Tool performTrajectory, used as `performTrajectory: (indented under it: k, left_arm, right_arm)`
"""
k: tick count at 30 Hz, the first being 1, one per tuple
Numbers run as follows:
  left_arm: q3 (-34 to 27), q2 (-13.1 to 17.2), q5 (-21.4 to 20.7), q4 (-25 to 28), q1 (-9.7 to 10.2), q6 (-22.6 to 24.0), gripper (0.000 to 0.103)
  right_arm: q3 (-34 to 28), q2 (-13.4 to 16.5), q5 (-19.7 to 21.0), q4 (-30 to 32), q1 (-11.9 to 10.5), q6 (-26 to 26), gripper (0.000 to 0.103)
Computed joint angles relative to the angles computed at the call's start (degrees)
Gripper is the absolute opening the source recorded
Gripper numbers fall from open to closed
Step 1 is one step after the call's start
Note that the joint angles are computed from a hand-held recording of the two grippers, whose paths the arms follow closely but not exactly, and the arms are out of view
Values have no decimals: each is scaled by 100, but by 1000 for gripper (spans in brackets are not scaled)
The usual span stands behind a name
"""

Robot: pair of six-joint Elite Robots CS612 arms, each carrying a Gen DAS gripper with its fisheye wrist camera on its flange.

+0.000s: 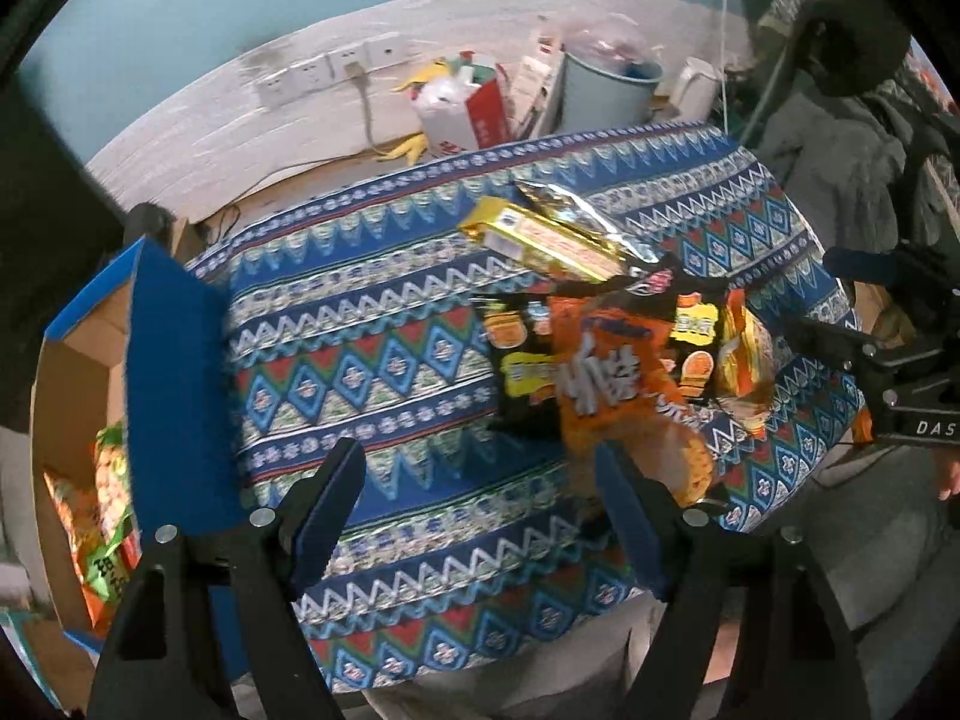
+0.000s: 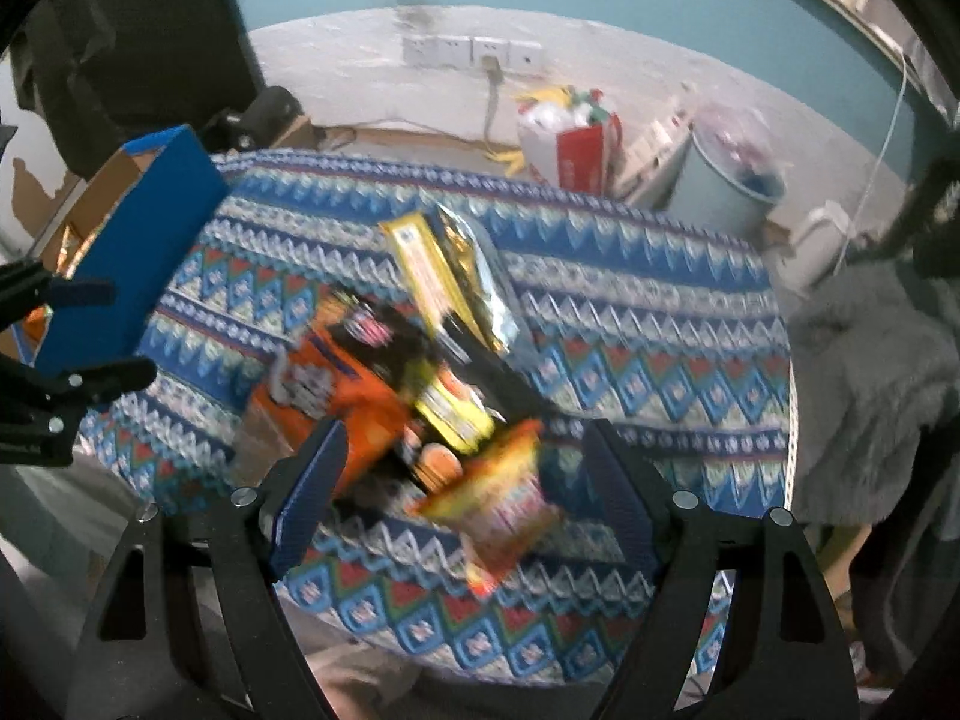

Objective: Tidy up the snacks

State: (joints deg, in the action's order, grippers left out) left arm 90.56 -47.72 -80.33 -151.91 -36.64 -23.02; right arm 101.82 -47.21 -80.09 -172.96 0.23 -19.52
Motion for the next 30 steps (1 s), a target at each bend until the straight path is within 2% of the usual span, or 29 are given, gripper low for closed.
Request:
performTrajectory:
  k: [8, 12, 16, 23, 26, 28, 29, 30]
  left_arm:
    - [-365, 260, -202, 321, -46, 87, 80]
    - [-580, 437, -807, 353, 65, -243, 80]
    - [-755, 609, -1200, 398, 144, -480, 80]
    - [-1040, 839, -1422, 596, 177, -512, 80]
    - [-1154, 925, -1500, 647, 174, -528, 80]
    - [-1227, 985, -1515, 670, 162, -498, 80]
    - [-1259, 1006, -1505, 711, 157, -485, 80]
    - [-1287, 1025, -1499, 743, 155, -484, 80]
  right_arm:
    - [-27, 100, -103, 475, -127, -293, 81]
    - [-100, 193, -169, 697, -106, -533, 81]
    - [-268, 337, -261, 1025, -84, -690, 81]
    - [-610, 620, -437, 1454, -45, -818, 81]
    - [-696, 694, -346, 1508, -43, -838, 81]
    - [-740, 729, -248, 1562, -53, -813, 71]
    - [-765, 738, -190, 1631, -63, -801, 53]
    - [-795, 740, -151, 1740, -74, -764, 44]
